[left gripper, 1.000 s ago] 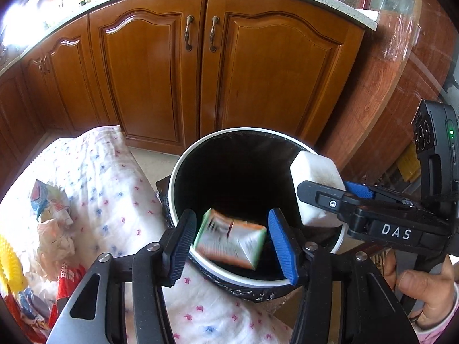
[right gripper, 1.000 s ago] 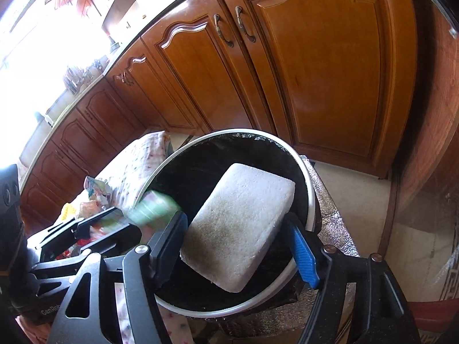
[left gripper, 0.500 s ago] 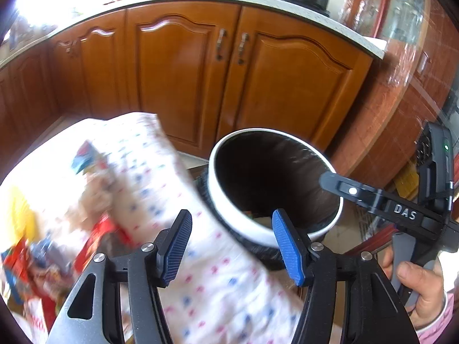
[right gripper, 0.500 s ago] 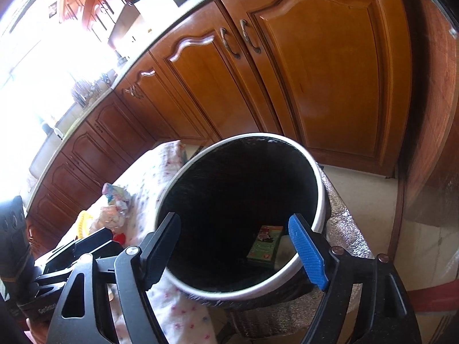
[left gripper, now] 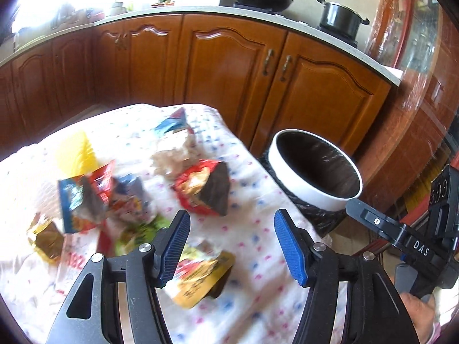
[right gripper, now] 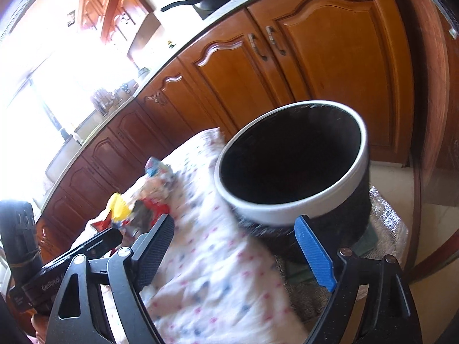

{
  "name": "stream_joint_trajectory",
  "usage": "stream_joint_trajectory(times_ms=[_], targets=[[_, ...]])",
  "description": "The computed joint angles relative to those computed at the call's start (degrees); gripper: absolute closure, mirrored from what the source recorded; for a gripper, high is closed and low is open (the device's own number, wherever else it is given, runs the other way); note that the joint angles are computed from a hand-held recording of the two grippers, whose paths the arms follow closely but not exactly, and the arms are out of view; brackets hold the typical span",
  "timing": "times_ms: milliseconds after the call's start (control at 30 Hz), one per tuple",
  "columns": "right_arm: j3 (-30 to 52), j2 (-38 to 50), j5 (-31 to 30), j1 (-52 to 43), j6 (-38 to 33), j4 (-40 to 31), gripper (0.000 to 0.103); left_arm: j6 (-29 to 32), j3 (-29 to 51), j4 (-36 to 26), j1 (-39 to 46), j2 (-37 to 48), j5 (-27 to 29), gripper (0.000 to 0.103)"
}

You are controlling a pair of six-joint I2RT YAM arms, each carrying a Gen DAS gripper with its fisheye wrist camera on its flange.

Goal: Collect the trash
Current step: 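Move both grippers back from the bin toward the remaining trash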

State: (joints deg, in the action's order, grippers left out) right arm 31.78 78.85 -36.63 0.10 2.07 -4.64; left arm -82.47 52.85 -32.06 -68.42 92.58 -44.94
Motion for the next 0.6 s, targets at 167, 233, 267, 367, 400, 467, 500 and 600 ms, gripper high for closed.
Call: stream_joint_trajectory(times_ms=[167,233,267,367,400,467,500,600], targets=[[-3.4,-4.5,1.3,4.8,2.8,0.8,0.014,-11.0,-3.4,-8.2,-5.0,-4.8,-1.8,0.042],[-4.4,-5.6,2.0,7.1,4.0,1.3,0.014,-15.5,-4.0,-12.1,-7.1,-5.9,-2.4,0.042],[-5.0,-6.4,2.5,8.3,4.8,1.5,0.014,-17.4,-4.3,-14.0,-8.0,-6.5,-2.6,0.042],[-5.7,-6.9,4.1,12.1,6.8,2.7,0.014,-23.6,-4.9,-20.7,-10.8,-8.4,-2.7,0.042],[-5.9,-6.8,4.5,13.2,7.4,3.2,0.014,-24.1,-5.2,-21.8,-11.0,-9.2,-2.3,0.042],[-5.8,-6.0,5.7,15.7,8.7,4.6,0.014,-27.1,-5.6,-25.1,-12.3,-10.1,-2.2,0.042],[-6.1,-5.9,6.5,17.0,9.5,5.2,0.014,-27.2,-5.9,-25.6,-12.0,-10.7,-2.1,0.042],[-5.8,-4.5,8.1,20.2,11.3,7.0,0.014,-29.4,-6.8,-28.5,-12.8,-12.3,-2.0,0.043]])
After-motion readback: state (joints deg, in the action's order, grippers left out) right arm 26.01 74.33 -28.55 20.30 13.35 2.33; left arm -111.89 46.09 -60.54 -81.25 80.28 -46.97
